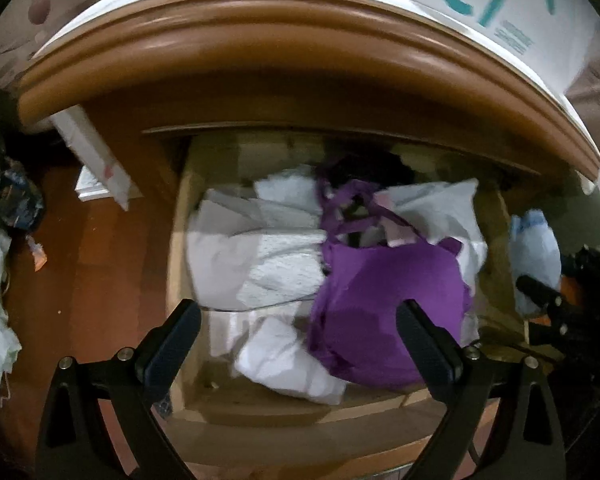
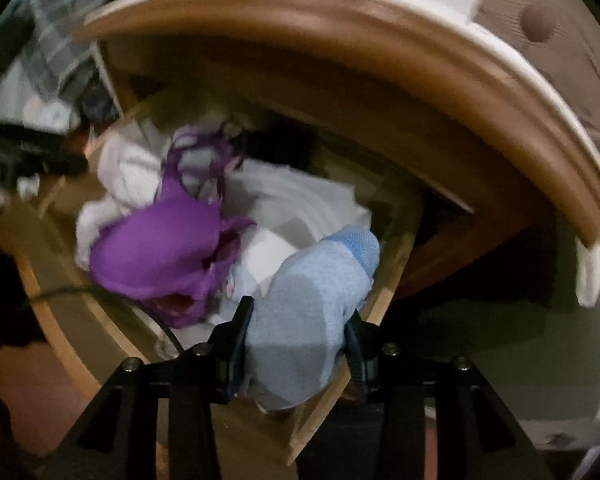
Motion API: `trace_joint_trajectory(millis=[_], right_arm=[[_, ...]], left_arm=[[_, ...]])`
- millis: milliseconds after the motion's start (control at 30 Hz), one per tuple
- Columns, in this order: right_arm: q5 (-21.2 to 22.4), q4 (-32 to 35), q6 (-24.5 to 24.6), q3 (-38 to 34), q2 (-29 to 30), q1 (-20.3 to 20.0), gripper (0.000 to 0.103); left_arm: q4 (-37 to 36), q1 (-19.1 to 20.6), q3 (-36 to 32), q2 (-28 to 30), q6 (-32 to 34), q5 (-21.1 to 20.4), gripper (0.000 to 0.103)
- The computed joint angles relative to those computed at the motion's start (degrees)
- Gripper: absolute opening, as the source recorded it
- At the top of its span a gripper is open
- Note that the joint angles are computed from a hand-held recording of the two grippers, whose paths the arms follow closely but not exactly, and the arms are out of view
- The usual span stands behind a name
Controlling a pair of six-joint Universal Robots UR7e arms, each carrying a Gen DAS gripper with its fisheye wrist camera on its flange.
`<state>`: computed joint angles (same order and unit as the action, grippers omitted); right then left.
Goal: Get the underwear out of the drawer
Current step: 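Reach into the drawer and grasp the light blue sock with the right gripper, then lift the light blue sock with the right gripper while the left gripper grasps the purple bra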
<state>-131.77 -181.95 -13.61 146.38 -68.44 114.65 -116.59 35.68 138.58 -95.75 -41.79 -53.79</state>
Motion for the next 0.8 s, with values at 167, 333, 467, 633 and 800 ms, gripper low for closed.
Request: trace_joint_trajectory(millis=[167,333,467,633,800], right_arm=[[2.76,-6.98,5.41,3.13,-3.32,1.29,0.042],[7.69,-10.84,7.10,5.90,-10.09,0.94,0.042],[8.49,-11.84,6.19,7.26,-14.43,1.07,0.042],[9.28,-14.96,5.94,7.44,-13.84,-0.27,0.042],[9.48,-15.75,6.07,7.45,-13.89,-0.34,0.042]], left_arm=[[-2.24,-1.40,0.26,2.64,3.80,-2.90,0.099],[-1.40,-3.20,0.02,6.61,7.78,-4.81,0.103],[-1.10,-3.67,-0.20,9.88,10.13,-6.40,0.103],[-1.58,-2.03,-1.50,13.15,11.36,-10.04,0.103],[0.19,0.05,-4.23,17.38,10.16,-10.90,0.103]])
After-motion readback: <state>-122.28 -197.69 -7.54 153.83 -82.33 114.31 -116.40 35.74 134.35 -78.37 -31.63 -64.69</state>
